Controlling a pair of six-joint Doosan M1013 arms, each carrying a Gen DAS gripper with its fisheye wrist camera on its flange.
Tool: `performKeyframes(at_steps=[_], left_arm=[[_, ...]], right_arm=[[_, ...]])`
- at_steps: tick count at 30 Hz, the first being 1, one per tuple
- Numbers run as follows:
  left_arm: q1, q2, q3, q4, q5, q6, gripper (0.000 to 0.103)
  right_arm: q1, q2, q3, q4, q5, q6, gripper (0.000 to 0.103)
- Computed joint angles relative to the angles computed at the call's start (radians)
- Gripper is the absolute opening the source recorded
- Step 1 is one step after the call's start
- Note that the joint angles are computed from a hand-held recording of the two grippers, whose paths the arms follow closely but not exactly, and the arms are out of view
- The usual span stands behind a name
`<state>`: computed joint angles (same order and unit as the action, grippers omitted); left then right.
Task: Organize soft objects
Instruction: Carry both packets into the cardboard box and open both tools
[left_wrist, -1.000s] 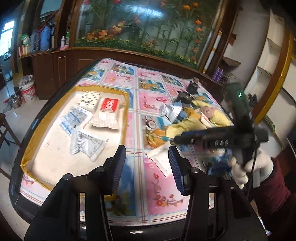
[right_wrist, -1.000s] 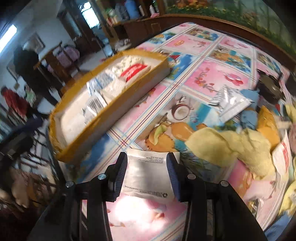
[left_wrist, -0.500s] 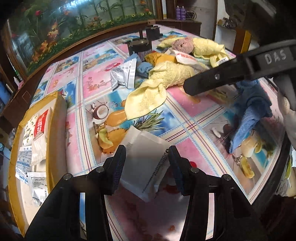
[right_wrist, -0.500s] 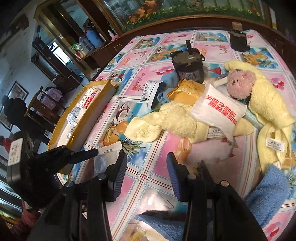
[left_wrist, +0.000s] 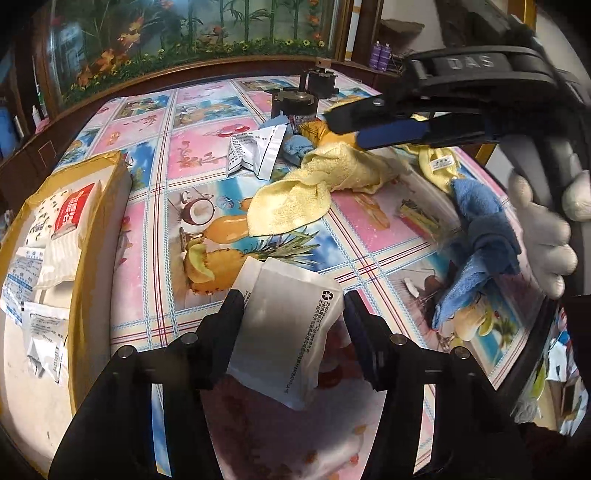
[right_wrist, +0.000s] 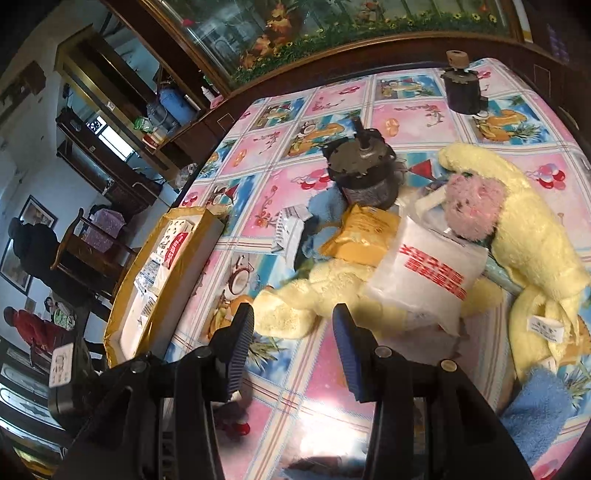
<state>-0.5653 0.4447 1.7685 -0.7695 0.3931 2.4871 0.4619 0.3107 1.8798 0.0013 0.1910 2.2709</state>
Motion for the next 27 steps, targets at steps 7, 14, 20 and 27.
performKeyframes(at_steps=[7,14,20,27], left_arm=[[0.05,-0.073,0.068,-0.317,0.024,0.239,0.056],[0.108,-0.105,0.103,-0.448,0.029,0.314,0.056],[0.146,-0.104,0.117,-0.488,0.004,0.278,0.056],[0.196,-0.113,0.127,-0.505,-0.023,0.203,0.056]], right_arm=[[0.026,0.145,-0.246,-0.442,0.315,0.203,0.058],[0.054,0.25,-0.358,-0.539,0.488,0.139,0.056],[0.07,0.221,-0.325,-0.552,0.444,0.121,0.016],[0.084,0.142,-0.244,-0.724,0.355,0.363,0.015]])
